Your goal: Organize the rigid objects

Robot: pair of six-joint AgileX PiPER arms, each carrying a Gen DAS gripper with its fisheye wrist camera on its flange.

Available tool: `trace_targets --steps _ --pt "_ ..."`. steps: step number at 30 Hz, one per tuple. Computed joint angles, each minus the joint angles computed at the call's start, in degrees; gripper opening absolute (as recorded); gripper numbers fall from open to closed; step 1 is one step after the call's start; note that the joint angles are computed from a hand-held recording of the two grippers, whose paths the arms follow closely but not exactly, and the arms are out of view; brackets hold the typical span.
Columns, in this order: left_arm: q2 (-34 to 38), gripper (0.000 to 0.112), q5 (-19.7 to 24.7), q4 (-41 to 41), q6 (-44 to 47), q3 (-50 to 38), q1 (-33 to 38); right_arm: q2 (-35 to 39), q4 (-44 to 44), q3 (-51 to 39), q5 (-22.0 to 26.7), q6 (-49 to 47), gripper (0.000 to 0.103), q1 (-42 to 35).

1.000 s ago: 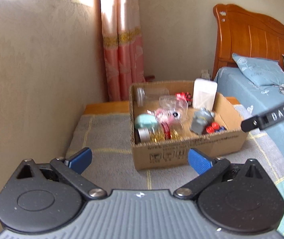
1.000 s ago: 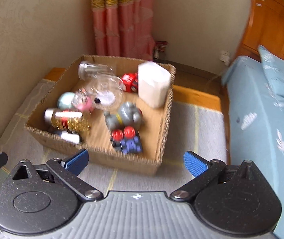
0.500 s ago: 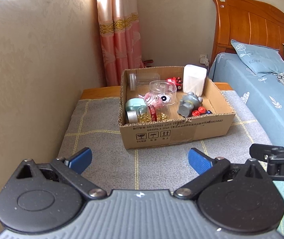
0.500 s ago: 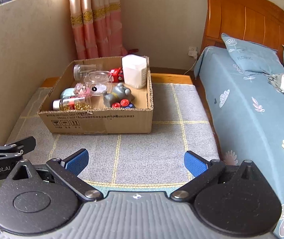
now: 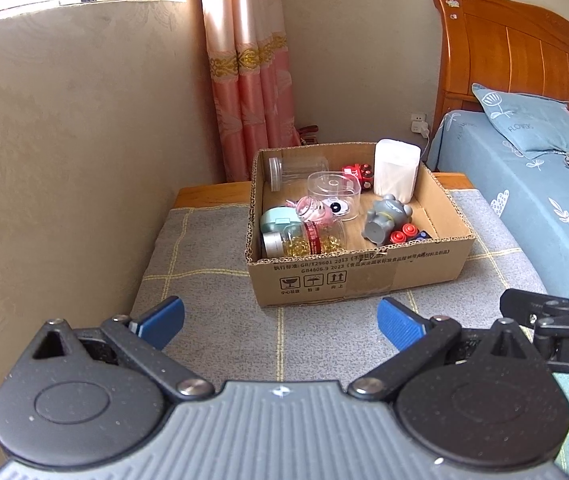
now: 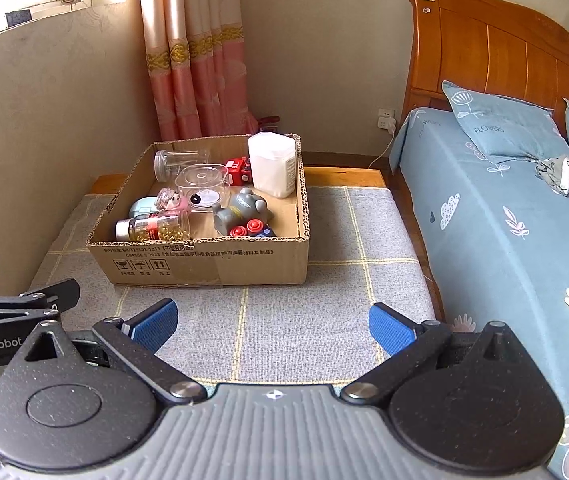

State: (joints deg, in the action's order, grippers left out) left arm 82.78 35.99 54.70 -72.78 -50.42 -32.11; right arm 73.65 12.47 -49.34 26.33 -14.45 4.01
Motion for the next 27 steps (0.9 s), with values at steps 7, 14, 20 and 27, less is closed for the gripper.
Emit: trace_targets --steps 7,14,20,27 --pt "-0.1 0.102 0.0 -0.1 0.0 0.1 -0.2 0.0 -0.6 0.0 0.2 0.9 0.103 0.3" --pt "-0.4 0.102 0.1 -0.2 0.0 0.1 -0.1 0.0 -1.1 -0.1 0.2 1.6 0.103 0.6" --pt "-0.3 0.102 0.2 -0.1 0.0 -0.1 -0.2 0.2 -1.3 -0.3 0.3 1.9 0.103 0.8" --pt "-1.0 0.102 0.1 0.3 -0.1 0.2 -0.1 0.2 -1.8 -0.1 -0.3 2.3 0.103 0.9"
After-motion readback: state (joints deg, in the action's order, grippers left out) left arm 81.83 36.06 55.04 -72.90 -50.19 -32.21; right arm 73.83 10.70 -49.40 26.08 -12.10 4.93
